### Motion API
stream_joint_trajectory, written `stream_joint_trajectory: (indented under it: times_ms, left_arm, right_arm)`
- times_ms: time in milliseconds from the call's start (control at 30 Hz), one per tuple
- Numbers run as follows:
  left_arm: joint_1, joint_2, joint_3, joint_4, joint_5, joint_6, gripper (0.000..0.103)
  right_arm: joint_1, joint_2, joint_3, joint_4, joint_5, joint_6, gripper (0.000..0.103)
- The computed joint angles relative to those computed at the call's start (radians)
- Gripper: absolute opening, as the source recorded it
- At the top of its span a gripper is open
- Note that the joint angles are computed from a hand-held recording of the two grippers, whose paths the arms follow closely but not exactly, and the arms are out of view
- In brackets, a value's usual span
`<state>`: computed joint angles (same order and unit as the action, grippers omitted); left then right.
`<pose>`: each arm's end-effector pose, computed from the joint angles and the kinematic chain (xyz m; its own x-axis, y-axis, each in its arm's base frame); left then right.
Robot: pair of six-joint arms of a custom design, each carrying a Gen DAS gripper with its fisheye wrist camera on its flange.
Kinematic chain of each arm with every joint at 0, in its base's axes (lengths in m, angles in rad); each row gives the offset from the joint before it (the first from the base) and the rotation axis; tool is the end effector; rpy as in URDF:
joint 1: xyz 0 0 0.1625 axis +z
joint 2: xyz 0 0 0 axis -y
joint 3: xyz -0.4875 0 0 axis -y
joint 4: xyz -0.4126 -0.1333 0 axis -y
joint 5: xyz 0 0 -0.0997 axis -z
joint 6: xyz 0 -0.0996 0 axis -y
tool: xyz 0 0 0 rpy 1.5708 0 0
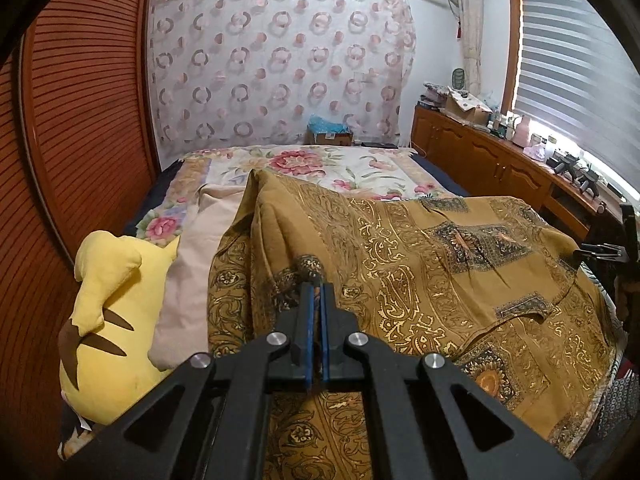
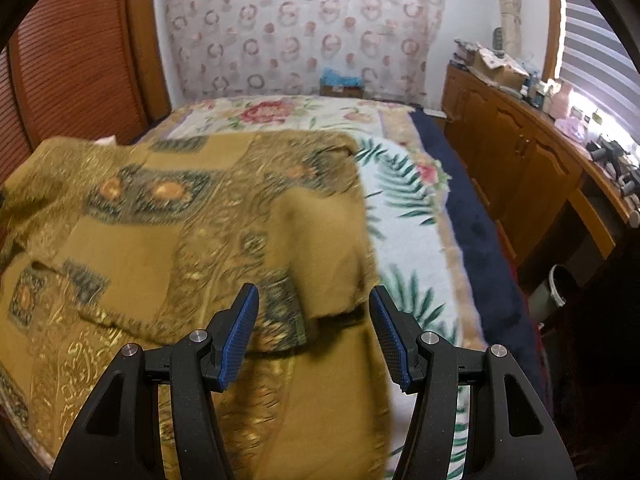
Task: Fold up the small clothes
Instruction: 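Grasp the folded shirt edge with the left gripper while the right gripper grasps it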
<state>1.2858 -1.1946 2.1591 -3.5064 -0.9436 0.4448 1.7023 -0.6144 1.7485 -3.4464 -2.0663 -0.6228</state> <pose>0.0330 -0.5693 0.3136 -0.7561 0.0189 -0.6542 0.5362 0.5910 -0.6027 0.1777 -0.6882 0.0724 -0.6862 -0.2616 0.6788 -0.6118 0.7122 -0.3441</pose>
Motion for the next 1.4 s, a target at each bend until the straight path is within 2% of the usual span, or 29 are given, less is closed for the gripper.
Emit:
stream_joint_trajectory:
  times_ms: [67, 100, 133, 200, 267, 333, 433, 567, 633, 733, 1033, 1333, 1400]
  left_arm:
    - [0.002, 0.003, -0.001, -0.001, 0.0, -0.002, 0.0]
    - [0.004, 0.005, -0.003, 0.001, 0.0, -0.004, 0.0]
    - [0.006, 0.006, -0.003, 0.0, 0.0, -0.004, 0.0]
    - [0.009, 0.009, -0.004, -0.002, 0.001, -0.006, 0.0]
    - [0.013, 0.008, -0.003, -0.004, -0.003, -0.014, 0.0]
    - [0.015, 0.005, -0.001, -0.001, -0.004, -0.018, 0.0]
    - [0.015, -0.01, 0.009, 0.0, -0.025, -0.029, 0.0]
    - [0.01, -0.054, 0.039, -0.002, -0.077, -0.071, 0.0]
    - [-0.002, -0.068, 0.06, -0.016, -0.074, -0.076, 0.0]
    - [-0.016, -0.089, 0.088, -0.03, -0.073, -0.08, 0.0]
    - [-0.055, -0.193, 0.203, -0.052, -0.064, -0.13, 0.0]
    - [-0.051, -0.243, 0.337, -0.034, -0.009, -0.257, 0.0]
    - [-0.057, -0.238, 0.356, -0.029, 0.031, -0.27, 0.0]
  right_arm:
    - [-0.007, 0.0, -0.019, 0.03, 0.002, 0.009, 0.058]
    - [-0.011, 0.0, -0.027, 0.052, 0.006, 0.016, 0.053]
    - [-0.013, 0.0, -0.033, 0.07, 0.008, 0.017, 0.044]
    - [-0.015, 0.006, -0.045, 0.106, 0.013, 0.015, 0.037]
    - [-0.016, 0.011, -0.052, 0.13, 0.018, 0.012, 0.026]
    - [-0.017, 0.014, -0.054, 0.134, 0.026, 0.008, 0.011]
    - [-0.016, 0.001, -0.028, 0.107, 0.077, -0.008, 0.003]
    - [-0.008, -0.035, 0.016, 0.061, 0.136, -0.003, 0.001]
    - [0.003, -0.062, 0.037, 0.048, 0.174, 0.007, 0.001]
    - [0.022, -0.086, 0.058, 0.018, 0.189, -0.014, 0.001]
    - [0.03, -0.176, 0.147, -0.002, 0.242, 0.01, 0.001]
    - [0.017, -0.251, 0.282, -0.033, 0.206, 0.001, 0.001]
    - [0.01, -0.263, 0.307, -0.04, 0.197, 0.009, 0.001]
